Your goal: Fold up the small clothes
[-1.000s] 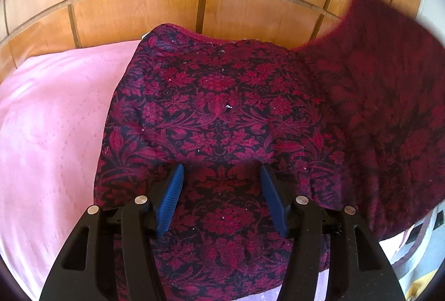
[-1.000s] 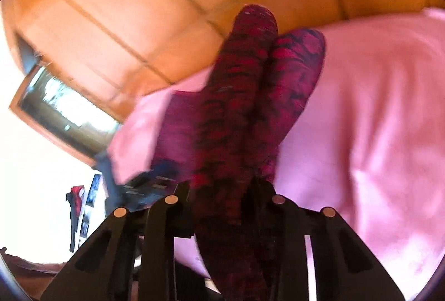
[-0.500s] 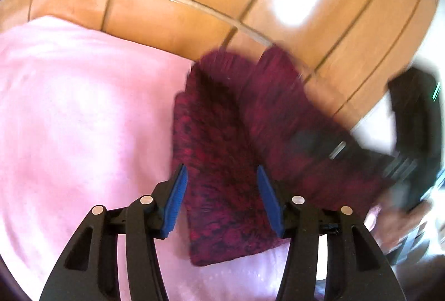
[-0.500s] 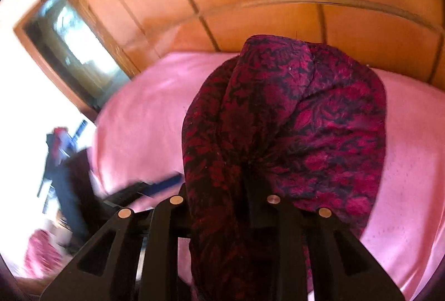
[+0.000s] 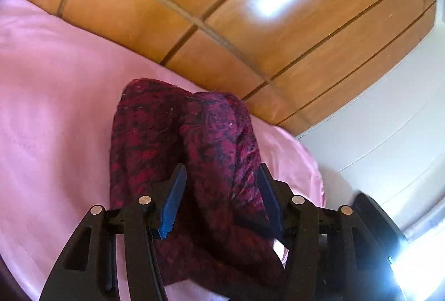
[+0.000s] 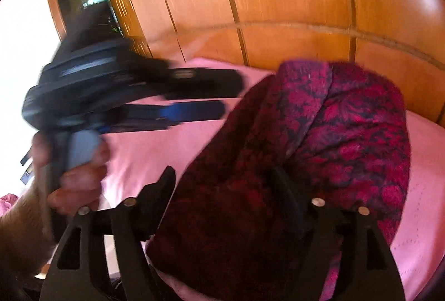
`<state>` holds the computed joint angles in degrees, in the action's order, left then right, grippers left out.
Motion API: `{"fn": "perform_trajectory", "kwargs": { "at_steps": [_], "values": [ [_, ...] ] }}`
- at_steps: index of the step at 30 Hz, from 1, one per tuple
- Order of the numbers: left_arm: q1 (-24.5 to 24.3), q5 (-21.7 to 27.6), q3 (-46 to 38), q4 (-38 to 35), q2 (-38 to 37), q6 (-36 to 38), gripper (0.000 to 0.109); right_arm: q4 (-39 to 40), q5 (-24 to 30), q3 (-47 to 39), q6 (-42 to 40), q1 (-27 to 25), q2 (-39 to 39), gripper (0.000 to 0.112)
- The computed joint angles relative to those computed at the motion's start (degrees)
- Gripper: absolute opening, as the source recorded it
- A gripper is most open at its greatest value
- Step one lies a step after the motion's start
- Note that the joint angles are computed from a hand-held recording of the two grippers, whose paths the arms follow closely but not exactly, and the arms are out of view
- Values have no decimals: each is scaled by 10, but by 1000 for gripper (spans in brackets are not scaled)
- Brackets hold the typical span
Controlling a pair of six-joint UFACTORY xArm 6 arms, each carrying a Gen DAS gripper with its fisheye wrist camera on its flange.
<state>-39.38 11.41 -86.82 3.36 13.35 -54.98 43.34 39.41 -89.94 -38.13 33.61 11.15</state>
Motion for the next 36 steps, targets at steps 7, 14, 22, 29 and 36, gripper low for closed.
{"fn": "perform_trajectory", "kwargs": {
  "at_steps": [7,14,22,29,36],
  "values": [
    [-2,144,-125,-38,71,43,52,80,0,89,-49,-25,-73,75],
    [-10,188,-205,-103,122,114,52,114,10,150,-68,-55,-134,74],
    [-27,298,-306,64,159,53,18,115,26,131,-69,-46,-104,73],
    [-20,241,-71,182,13,-92,17,178,86,96,-100,-71,-103,69],
    [-23,275,-12,267,-9,-217,37,54,15,57,-4,-42,-44,65]
  ]
}}
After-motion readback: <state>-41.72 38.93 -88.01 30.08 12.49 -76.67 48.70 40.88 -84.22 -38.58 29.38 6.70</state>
